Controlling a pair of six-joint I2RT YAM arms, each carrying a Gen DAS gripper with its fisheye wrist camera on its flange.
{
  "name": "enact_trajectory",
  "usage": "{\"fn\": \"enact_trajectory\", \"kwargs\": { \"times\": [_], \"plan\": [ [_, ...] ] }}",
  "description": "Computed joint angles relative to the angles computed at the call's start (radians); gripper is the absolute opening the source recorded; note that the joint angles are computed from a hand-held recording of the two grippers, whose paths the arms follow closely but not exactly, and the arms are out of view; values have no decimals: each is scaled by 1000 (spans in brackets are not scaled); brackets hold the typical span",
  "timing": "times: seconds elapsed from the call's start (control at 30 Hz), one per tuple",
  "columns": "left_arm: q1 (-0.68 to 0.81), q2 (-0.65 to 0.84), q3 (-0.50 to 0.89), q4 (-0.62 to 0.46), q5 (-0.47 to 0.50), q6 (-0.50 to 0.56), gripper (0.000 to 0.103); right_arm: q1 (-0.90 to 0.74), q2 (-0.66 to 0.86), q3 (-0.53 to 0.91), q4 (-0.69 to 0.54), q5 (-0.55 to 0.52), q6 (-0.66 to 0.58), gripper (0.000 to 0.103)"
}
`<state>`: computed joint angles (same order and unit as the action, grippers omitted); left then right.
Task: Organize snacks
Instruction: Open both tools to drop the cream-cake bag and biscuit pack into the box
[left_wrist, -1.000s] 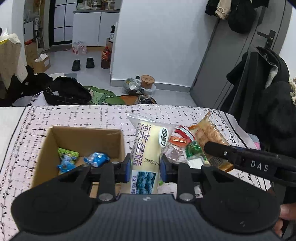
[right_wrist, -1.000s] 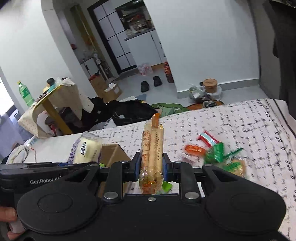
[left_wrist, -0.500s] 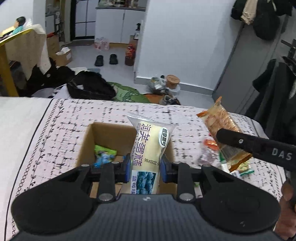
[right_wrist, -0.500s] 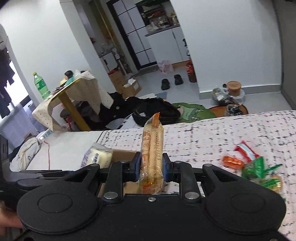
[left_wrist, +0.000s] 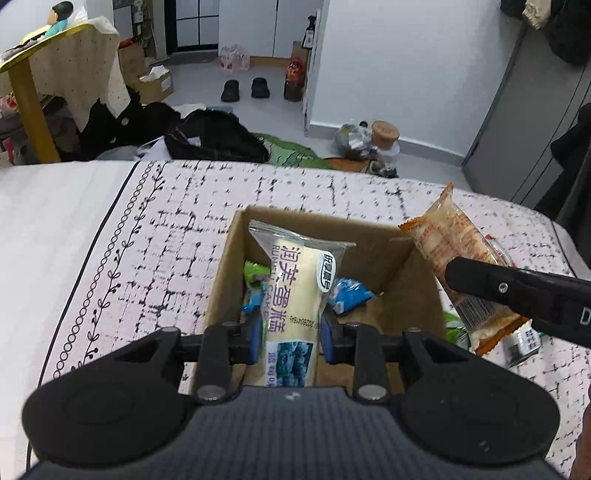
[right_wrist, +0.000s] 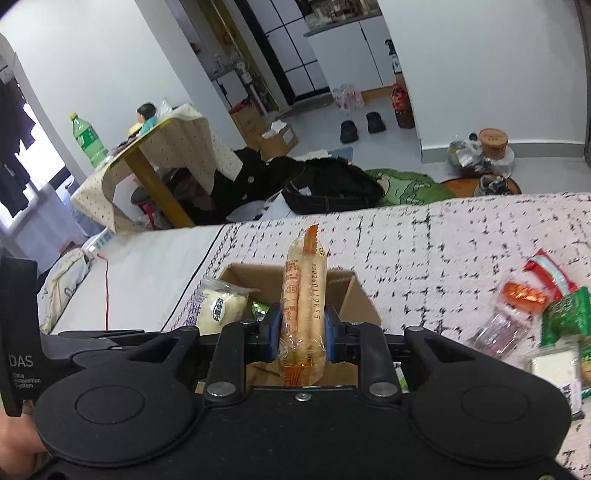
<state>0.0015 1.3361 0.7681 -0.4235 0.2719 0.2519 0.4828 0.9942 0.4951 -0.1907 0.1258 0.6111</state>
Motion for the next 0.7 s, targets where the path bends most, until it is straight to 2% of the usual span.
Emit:
{"fn": "enact_trajectory", "kwargs": {
  "times": [0.13,0.3,0.37,0.43,0.53,0.7],
  "plan": [
    [0,-25,-14,2,-45,5,32,3,46,9,23,-16,13,23],
    [15,-62,7,-50,-31,36,34,3,103,16,77,-42,29,23],
    [18,-72,13,-60,-29,37,37,-4,117,9,116,-69,30,26],
    [29,-82,16,-70,-22,31,39,-7,132,8,126,-80,39,33],
    [39,-100,8,-71,-24,17,46,-1,103,-5,108,-72,37,41],
    [50,-123,8,-94,-10,2,59,-35,-6,-22,40,-73,34,43]
  ]
}}
